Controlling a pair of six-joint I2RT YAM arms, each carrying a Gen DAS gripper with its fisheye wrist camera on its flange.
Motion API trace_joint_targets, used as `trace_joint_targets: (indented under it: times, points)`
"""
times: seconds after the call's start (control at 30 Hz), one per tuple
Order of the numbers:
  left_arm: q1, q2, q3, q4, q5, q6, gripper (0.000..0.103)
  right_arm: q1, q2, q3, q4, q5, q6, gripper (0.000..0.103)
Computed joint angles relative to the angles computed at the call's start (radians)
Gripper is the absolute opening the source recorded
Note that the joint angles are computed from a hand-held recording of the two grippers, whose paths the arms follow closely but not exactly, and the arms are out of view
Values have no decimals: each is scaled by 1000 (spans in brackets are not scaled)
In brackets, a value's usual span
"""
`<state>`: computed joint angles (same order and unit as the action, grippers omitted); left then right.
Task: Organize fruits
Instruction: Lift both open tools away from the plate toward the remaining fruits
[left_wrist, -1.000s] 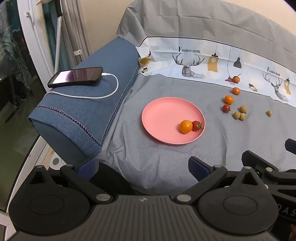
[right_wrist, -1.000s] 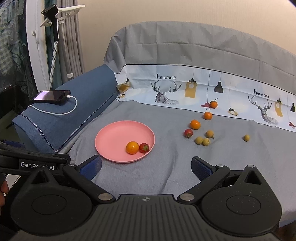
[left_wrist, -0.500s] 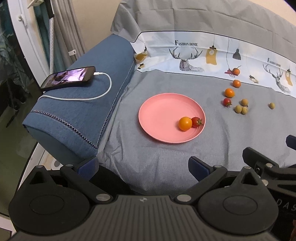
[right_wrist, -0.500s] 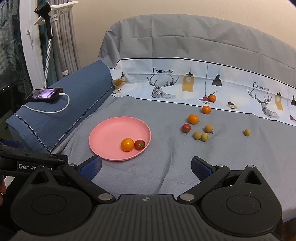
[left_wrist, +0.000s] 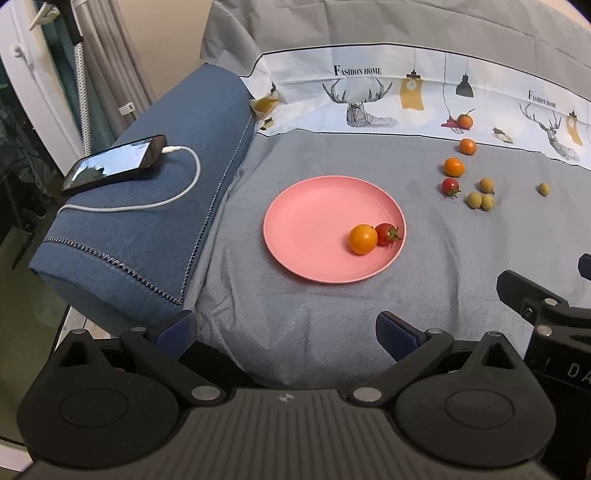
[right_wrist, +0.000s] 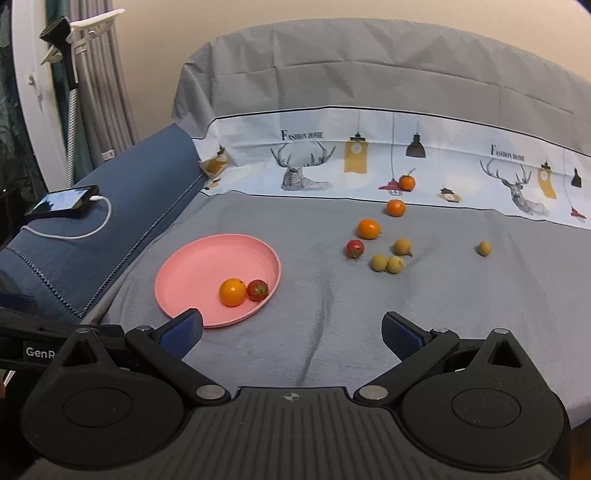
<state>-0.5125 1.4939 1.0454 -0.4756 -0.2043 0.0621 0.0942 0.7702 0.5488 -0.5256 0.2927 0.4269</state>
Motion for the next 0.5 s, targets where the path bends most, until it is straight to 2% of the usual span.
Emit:
trace_joint_targets:
  times: [0.23, 0.5]
  points:
    - [-41, 112, 100, -2, -18, -9, 103, -122, 36, -33, 67, -62, -53, 102]
    - [-102, 290, 282, -31, -26, -21, 103, -320, 133, -70, 168, -166, -121, 102]
